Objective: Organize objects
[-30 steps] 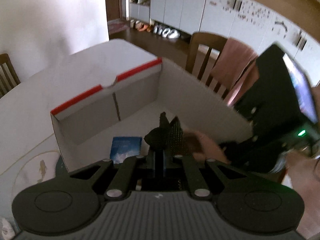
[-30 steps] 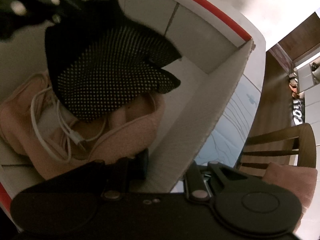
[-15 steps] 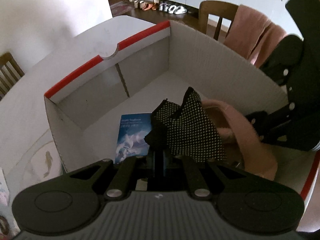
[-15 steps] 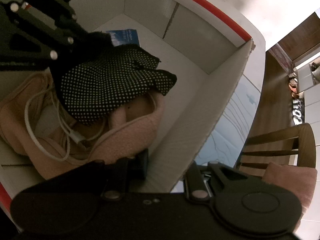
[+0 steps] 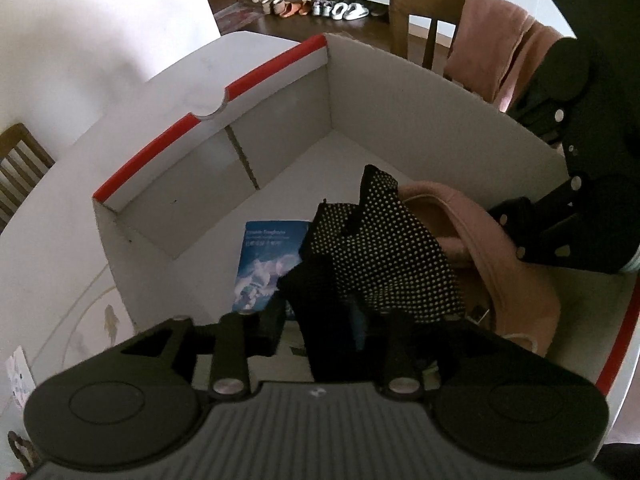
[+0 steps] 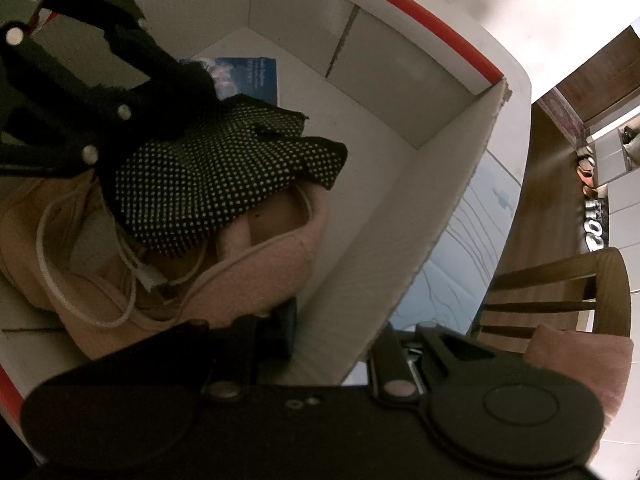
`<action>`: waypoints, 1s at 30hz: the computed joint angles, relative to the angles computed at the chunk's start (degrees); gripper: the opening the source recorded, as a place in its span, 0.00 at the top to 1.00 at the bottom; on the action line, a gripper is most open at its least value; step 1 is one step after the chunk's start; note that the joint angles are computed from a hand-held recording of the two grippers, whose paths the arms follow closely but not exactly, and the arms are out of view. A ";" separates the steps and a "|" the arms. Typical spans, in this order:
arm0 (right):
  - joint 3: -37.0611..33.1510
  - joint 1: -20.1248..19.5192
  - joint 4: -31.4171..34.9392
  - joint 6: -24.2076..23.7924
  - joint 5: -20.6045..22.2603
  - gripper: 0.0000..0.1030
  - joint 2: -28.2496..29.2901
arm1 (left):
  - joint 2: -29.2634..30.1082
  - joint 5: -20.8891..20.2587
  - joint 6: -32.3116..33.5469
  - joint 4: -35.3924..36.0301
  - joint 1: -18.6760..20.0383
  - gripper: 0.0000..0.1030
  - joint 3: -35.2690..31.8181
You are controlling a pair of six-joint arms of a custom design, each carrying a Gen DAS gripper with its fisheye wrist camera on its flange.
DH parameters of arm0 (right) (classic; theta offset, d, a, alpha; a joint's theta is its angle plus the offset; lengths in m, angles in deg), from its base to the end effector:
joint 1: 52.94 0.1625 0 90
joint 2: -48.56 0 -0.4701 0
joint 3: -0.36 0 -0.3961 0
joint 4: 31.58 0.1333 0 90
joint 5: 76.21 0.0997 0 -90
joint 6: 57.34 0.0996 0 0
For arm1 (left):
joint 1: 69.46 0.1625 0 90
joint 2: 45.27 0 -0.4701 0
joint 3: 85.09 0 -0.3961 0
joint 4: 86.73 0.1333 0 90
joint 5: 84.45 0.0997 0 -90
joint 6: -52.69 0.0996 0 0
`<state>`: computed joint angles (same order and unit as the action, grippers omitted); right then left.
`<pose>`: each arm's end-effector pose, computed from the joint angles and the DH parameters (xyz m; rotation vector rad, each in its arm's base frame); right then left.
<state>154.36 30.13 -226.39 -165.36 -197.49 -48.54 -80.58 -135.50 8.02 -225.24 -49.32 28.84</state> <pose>0.0462 -0.2959 0.3141 1.4999 -1.5831 0.0061 -0.4106 -0.3592 -0.0711 0.7227 2.2206 -0.3534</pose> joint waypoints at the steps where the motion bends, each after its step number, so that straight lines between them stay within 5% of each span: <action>1: -0.03 -0.12 0.08 -0.09 0.09 0.85 -0.11 | -0.21 0.27 -0.28 -0.28 -0.22 0.51 0.32; 2: -0.02 -0.07 -0.11 -0.11 0.06 0.85 0.07 | -0.49 0.56 -0.43 -0.96 -0.52 0.42 0.84; 5: -0.10 -0.05 -0.23 -0.12 0.05 0.84 0.20 | -1.38 0.14 -0.53 -3.51 -1.01 0.35 2.21; 19: -0.70 -1.55 -0.06 -1.89 1.14 0.84 -0.76 | -5.87 1.86 -2.91 -7.23 -4.83 0.31 5.92; 30: -0.08 1.13 0.81 -0.21 -1.12 0.83 -2.15 | -9.90 3.67 -7.80 -5.98 -8.15 0.31 8.95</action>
